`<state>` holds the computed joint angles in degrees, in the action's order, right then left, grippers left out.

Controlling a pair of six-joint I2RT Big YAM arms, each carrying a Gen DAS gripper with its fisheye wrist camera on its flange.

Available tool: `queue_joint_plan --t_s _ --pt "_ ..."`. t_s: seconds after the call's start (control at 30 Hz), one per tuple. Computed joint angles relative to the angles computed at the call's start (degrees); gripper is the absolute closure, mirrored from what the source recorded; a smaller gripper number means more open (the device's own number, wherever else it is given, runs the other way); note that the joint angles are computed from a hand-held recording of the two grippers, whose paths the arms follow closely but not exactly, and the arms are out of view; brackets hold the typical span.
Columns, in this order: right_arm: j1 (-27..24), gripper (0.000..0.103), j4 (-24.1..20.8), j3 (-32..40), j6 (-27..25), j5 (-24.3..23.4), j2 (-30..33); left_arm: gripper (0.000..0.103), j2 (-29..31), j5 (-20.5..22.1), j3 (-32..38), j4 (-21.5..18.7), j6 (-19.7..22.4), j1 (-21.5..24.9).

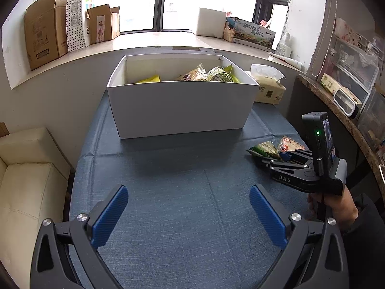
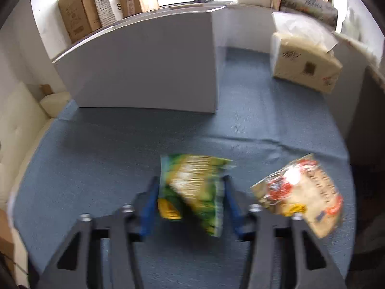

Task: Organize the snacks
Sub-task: 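Grasp the green garlic-pea pack with the right tool while the left tool grasps the round bread pack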

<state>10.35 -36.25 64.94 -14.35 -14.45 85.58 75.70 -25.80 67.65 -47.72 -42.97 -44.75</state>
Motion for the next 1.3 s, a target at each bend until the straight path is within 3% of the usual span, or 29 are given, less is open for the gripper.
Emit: queue_joint_plan --t_s 0.1,0.3,0.4,0.57,0.7,0.93,1.13,1.3 --pt "-1.3 0.067 -1.2 -0.3 0.1 -3.5 -1.0 0.0 0.9 0.4 0.8 -0.4 0.7 -0.1" --pt "-7.2 0.067 1.4 -7.1 -0.2 -10.8 -10.7 0.0 5.8 2.9 5.7 -1.0 5.7 -0.9" --pt "-13.0 0.067 1.0 -9.2 0.4 -14.2 -15.0 0.0 9.7 7.5 9.5 0.6 9.9 -1.1" --pt "-22.7 0.067 0.1 -11.3 2.0 -19.5 -20.1 0.0 19.7 14.8 20.7 0.0 18.2 -1.3" --pt "-28.5 0.067 -0.3 -11.7 2.1 -21.7 -21.8 0.0 28.2 21.4 31.2 -2.6 22.0 -0.8" --pt "-32.6 0.067 0.0 -11.3 2.7 -23.4 -21.1 0.0 44.0 23.7 52.0 -14.5 27.1 -0.3" --pt "-33.9 0.067 -0.2 -11.4 2.7 -24.7 -20.1 0.0 50.3 23.2 60.2 -19.3 29.3 -0.6" --pt "-33.7 0.067 -0.6 -11.2 3.1 -25.7 -19.4 0.002 53.6 23.5 64.3 -20.8 29.7 -0.5"
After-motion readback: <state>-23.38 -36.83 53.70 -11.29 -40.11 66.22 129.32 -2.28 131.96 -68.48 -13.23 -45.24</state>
